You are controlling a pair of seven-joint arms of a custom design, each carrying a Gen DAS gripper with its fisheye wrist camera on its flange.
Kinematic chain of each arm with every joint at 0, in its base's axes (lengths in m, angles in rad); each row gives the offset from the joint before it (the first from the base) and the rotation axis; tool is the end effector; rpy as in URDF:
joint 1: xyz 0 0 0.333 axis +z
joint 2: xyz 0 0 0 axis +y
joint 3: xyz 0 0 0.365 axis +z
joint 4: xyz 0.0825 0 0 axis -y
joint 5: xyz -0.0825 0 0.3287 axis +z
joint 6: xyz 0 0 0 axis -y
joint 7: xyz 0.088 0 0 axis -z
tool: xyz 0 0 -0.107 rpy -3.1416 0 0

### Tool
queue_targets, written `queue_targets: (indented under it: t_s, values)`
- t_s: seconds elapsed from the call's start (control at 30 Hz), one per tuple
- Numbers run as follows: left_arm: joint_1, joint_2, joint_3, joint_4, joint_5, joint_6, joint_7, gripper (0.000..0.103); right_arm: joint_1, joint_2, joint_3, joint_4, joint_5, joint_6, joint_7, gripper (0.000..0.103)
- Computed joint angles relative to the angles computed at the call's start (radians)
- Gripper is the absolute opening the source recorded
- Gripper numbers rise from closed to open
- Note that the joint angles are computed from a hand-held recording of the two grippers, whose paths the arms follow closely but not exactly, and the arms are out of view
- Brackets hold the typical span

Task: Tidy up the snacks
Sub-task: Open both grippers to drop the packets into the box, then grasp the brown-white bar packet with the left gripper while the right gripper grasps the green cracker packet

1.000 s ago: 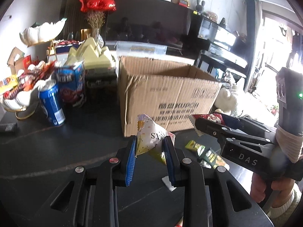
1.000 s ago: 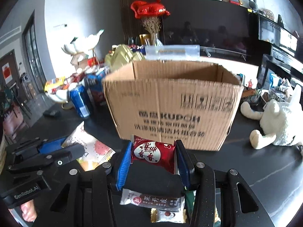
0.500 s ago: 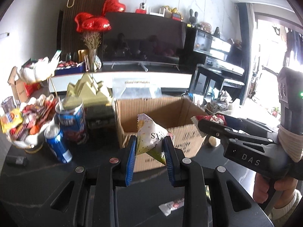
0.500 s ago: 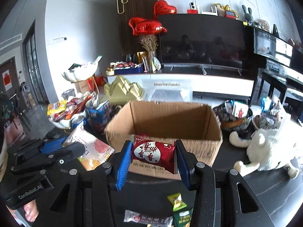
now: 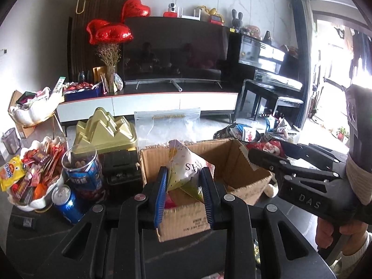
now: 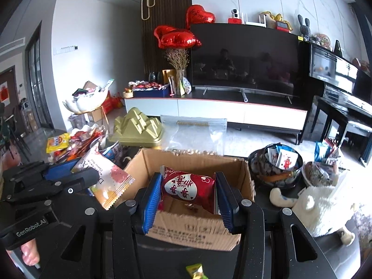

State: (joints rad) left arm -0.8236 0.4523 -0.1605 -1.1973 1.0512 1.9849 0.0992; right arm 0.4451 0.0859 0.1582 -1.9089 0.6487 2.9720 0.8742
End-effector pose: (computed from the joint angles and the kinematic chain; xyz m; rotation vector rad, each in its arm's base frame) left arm 0.4520 -0.5231 0.6398 -1.7843 1.4032 -0.8517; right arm 0.5027 0.2907 0.6300 -1.9638 0.9054 -0.4777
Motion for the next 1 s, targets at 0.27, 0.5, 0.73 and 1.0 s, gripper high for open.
queue_targets:
  t_s: [0.27,0.5,0.73,1.0]
  values:
    - [0.03,0.08,0.032,0.111,-0.047,0.008,0.077,0.031,0.003,0.093,-0.02,0.096,-0.072,-0.023,0.062,0.048]
    - [-0.015,0.108,0.068,0.156,-0.047,-0.062,0.101,0.055,0.031,0.092,-0.065,0.055,-0.186,0.048,0.179,0.071]
    - [-0.065,0.073,0.051,0.106,0.001,-0.085,0.06,0.059,-0.01,-0.014,-0.005,-0.082,-0.094,0.126,0.057,0.071]
    - [-0.145,0.088,0.036,0.159,0.033,-0.147,0.076,0.063,0.002,-0.156,-0.008,-0.2,0.128,0.127,-0.137,0.071]
